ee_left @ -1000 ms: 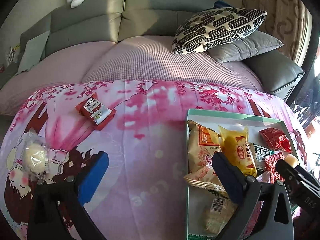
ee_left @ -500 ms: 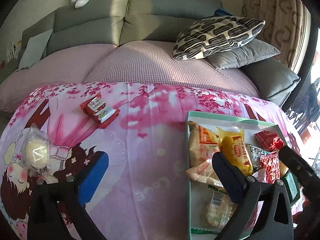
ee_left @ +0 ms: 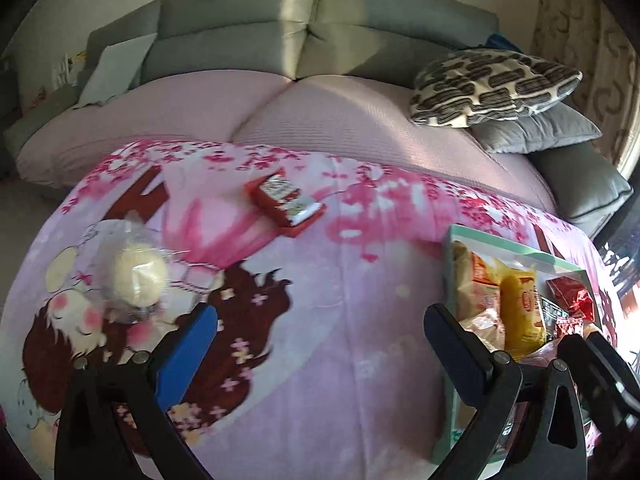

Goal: Organize snacks
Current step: 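Withdraw both open tools toward the clear-wrapped bun and small red box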

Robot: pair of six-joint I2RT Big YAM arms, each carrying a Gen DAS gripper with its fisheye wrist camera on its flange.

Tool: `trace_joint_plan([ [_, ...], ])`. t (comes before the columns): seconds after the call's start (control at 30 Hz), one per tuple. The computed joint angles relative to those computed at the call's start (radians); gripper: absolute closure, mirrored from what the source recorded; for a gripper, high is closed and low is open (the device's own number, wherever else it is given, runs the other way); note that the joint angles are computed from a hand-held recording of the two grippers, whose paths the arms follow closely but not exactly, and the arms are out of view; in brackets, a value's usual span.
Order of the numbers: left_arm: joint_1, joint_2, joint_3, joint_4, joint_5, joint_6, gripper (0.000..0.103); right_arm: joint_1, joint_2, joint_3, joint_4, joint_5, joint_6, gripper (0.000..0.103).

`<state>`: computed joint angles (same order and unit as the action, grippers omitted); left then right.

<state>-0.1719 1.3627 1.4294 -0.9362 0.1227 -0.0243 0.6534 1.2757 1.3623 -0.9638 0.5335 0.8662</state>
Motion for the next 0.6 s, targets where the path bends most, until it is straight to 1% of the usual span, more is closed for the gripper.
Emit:
trace_joint_plan([
  [0.1, 0.022, -0.006, -0.002, -0.004, -0.002, 0.003, 0.000, 0.014, 0.027, 0.022, -0.008, -0.009, -0.006, 0.000],
  [0.33, 0.103, -0.005, 0.002, -0.016, 0.022, 0.000, 0.000, 0.039, 0.083, 0.071, -0.008, -0.021, -0.009, 0.000],
  [0.47, 0.147, 0.001, 0.006, -0.030, 0.023, 0.010, 0.000, 0.054, 0.129, 0.110, -0.012, -0.045, -0.013, 0.000],
  [0.6, 0.196, 0.015, 0.016, -0.047, 0.039, 0.002, 0.000, 0.069, 0.175, 0.147, -0.014, -0.066, -0.025, 0.000],
])
